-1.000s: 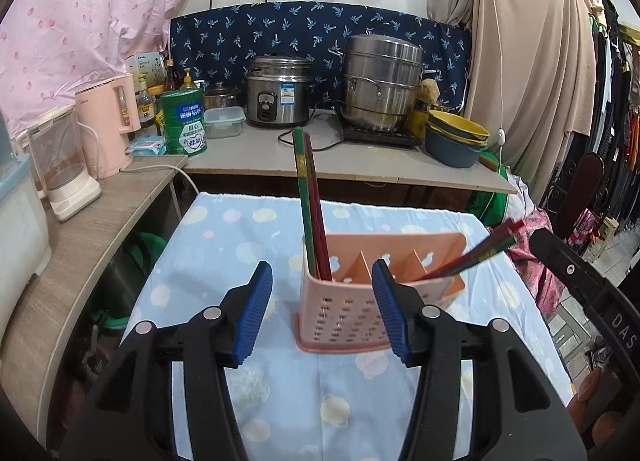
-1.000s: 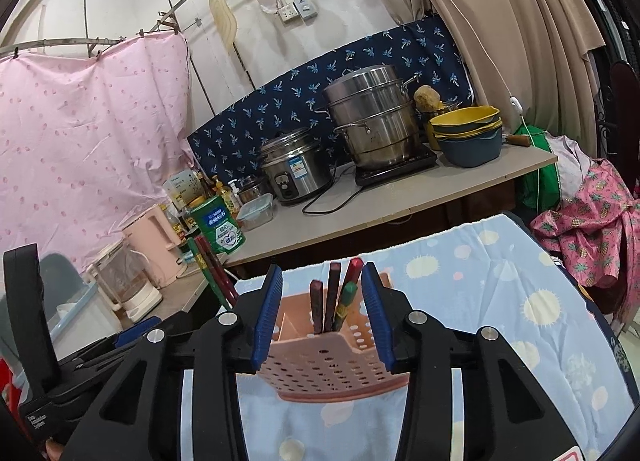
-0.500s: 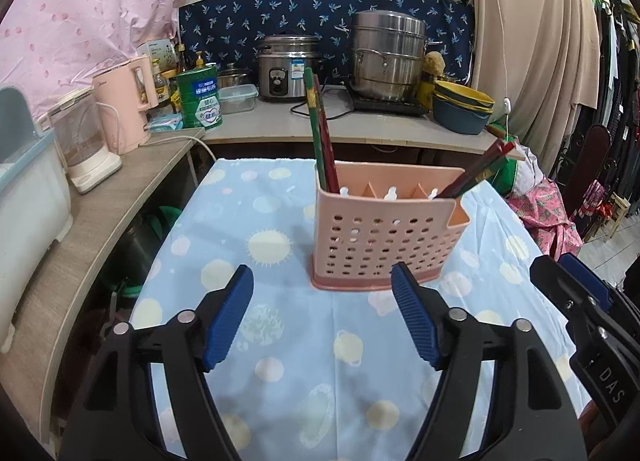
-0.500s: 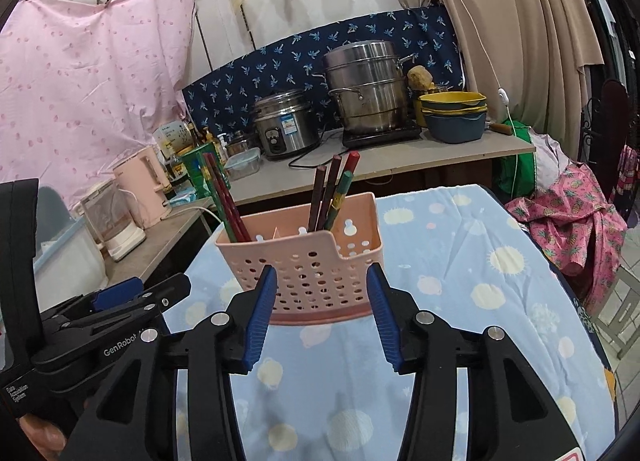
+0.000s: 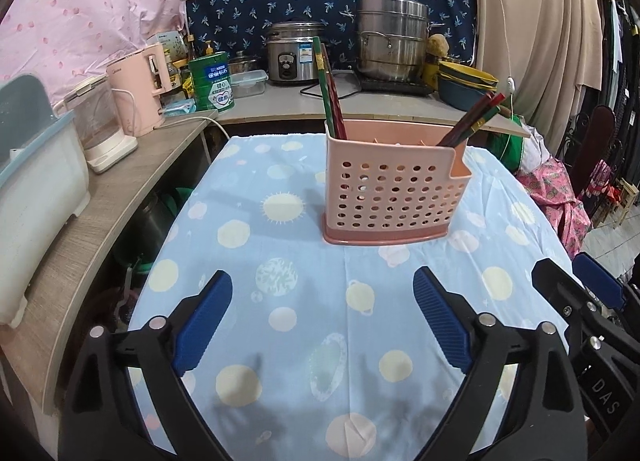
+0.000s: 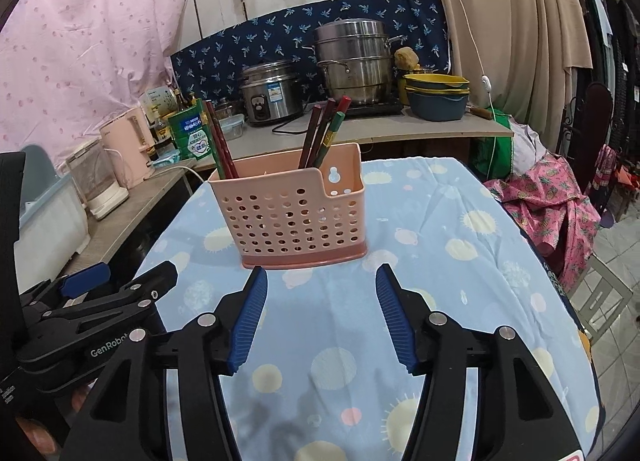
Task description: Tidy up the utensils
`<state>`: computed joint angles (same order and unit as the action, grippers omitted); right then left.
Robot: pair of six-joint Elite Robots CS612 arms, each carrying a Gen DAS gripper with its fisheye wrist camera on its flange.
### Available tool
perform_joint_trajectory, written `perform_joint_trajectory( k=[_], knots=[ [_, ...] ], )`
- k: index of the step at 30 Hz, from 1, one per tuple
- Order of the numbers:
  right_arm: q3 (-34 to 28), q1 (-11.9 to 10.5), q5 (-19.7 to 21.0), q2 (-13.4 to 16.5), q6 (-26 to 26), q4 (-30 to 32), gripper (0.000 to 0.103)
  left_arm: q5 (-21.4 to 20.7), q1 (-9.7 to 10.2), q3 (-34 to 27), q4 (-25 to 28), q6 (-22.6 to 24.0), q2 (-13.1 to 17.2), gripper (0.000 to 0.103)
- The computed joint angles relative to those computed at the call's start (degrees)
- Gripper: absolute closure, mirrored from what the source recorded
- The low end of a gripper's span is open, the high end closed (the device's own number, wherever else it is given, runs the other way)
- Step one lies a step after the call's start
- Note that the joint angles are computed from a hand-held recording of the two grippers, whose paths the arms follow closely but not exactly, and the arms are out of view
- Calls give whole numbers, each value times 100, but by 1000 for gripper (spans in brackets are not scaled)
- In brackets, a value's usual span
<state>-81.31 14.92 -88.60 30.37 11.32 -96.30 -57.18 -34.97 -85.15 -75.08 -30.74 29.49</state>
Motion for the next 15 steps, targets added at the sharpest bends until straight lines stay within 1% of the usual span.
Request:
perform_joint_trajectory(
  k=[1,3,8,13,15],
  knots=[
    [-24,-2,9,13,26,17,42,-1,-10,-14,23,-12,6,14],
    [-69,-9,62,40,49,41,38,-14,-25,-58,65,-36,28,14],
    [-122,16,-66,61,-19,127,33,-3,-43,-114,188,-108,56,13],
    [-182,20,-118,88,-57,164,19,-57,-30,-153,300,-213,76,12],
    [-175,23,-141,84,-92,183,18,-18,-39,-162,335,-233,84,12]
  ],
)
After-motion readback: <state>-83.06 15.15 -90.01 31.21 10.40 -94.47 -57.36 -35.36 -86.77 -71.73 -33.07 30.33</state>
